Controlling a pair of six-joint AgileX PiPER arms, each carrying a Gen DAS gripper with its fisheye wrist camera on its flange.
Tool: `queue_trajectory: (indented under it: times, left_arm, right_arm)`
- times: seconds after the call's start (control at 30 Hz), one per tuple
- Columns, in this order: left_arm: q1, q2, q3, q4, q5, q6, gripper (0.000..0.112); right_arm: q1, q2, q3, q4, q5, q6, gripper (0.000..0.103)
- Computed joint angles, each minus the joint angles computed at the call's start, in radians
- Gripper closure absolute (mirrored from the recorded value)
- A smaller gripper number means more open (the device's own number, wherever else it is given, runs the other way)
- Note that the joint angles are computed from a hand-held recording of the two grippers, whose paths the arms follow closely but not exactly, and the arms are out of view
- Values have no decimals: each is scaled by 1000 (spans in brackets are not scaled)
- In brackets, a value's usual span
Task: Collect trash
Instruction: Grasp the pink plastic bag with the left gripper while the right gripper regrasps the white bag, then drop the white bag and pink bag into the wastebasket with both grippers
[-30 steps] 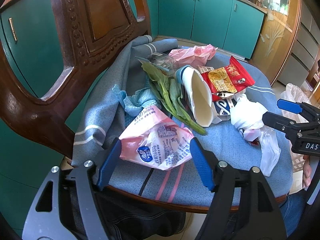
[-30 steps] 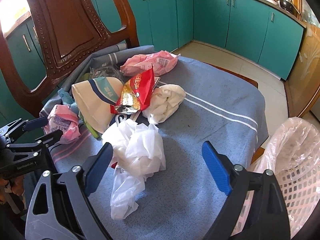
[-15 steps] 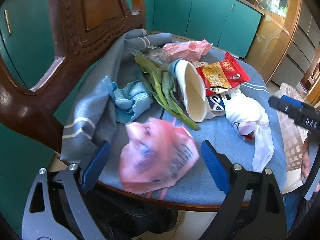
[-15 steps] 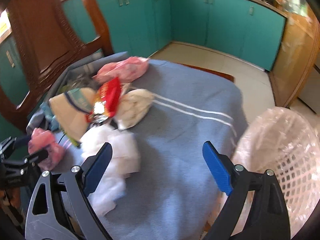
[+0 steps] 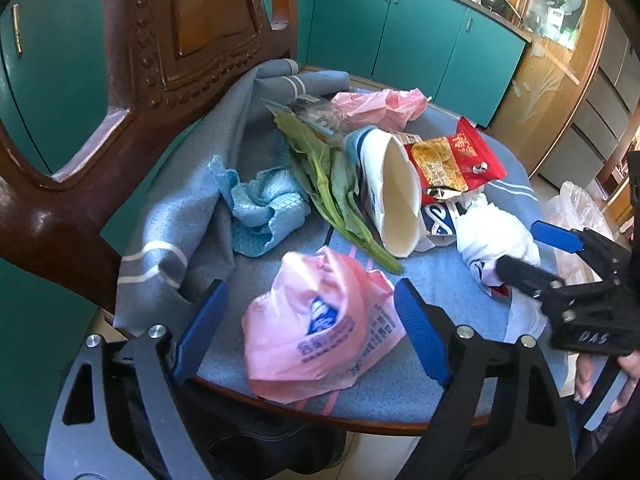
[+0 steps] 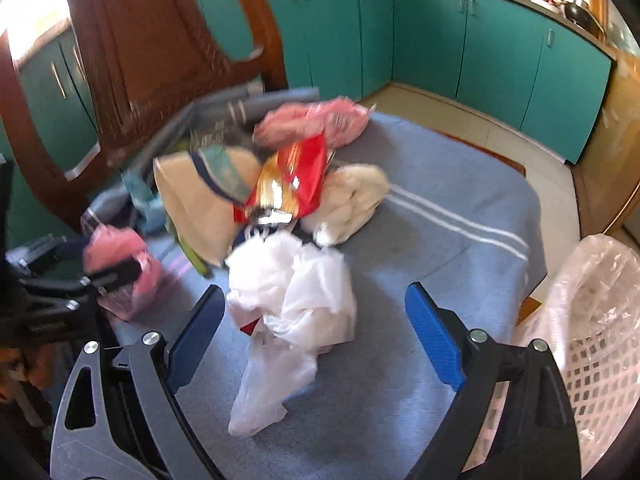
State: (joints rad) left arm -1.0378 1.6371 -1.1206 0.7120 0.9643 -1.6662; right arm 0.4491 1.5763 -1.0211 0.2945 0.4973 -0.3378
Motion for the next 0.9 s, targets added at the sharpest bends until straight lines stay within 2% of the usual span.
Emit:
queue_trajectory:
  times: [0.13, 0.17, 0.2, 0.27, 0.4, 0.5, 0.7, 0.9]
  left_arm:
    - [-9, 25, -20, -7, -2, 23, 31]
    - [-11, 31, -24, -7, 2, 26, 33]
    - [-12, 36, -29, -9, 6, 33, 41]
    - [-10, 41, -32, -23, 1, 49, 55]
    - [-17, 35, -28, -10, 7, 42, 61]
    - [-36, 20, -25, 7, 32, 20, 62]
    - [-83, 11, -70, 58, 129, 2, 62]
    - [-121, 18, -114, 93, 197, -5, 62]
  right_arm:
    - [34, 23, 5, -51, -18, 49, 15]
    - [43, 23, 9, -70, -24, 65, 21]
    - [51, 26, 10, -86, -28, 80, 24]
    - [48, 27, 11, -62, -21, 60, 43]
    - [30, 29, 6, -2, -17, 5, 60]
    - [10, 7, 10, 39, -13, -31, 62]
    - [-2, -32, 30, -29, -50, 36, 62]
    - [-43, -82, 55, -4, -73, 15, 62]
